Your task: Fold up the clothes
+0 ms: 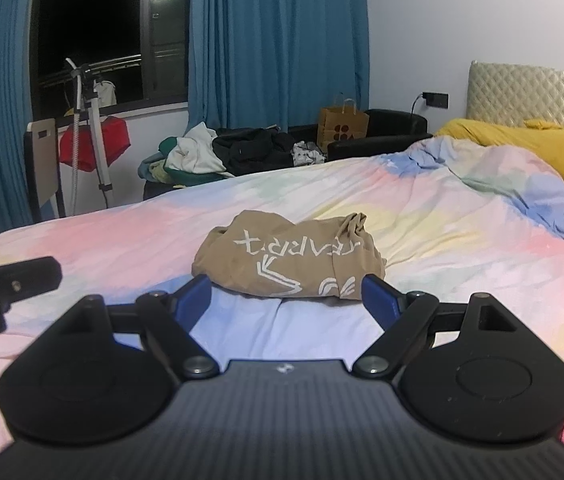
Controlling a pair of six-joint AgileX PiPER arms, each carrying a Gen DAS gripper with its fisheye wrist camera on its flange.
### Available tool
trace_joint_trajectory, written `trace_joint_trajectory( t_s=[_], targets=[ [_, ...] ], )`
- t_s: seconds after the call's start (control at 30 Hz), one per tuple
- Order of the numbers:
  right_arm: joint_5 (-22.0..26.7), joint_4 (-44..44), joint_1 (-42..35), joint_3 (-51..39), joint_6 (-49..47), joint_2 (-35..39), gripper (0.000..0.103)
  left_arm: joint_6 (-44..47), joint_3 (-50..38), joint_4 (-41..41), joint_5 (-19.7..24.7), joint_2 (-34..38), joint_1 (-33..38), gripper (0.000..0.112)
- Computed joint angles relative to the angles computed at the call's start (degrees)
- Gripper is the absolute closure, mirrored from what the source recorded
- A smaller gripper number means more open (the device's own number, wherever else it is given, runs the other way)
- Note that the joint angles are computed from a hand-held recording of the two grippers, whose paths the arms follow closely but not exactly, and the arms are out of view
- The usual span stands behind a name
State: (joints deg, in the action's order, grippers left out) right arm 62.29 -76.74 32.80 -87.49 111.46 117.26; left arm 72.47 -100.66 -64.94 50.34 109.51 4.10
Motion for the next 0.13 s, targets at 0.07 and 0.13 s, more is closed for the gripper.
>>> trace_joint_trajectory(
  t_s=[0.07,0.13],
  targets=[
    [-0.38,0.30,-0.22,0.25,0.46,-0.22,0.019,-0.65,-0.38,0.32,0.16,0.23,0.03,0.010],
    [-0.45,0.47,-0.30,0.22,0.49,-0.22,0.019,-1.59,-1.18,0.75,0.68,0.76,0.13,0.010]
  ],
)
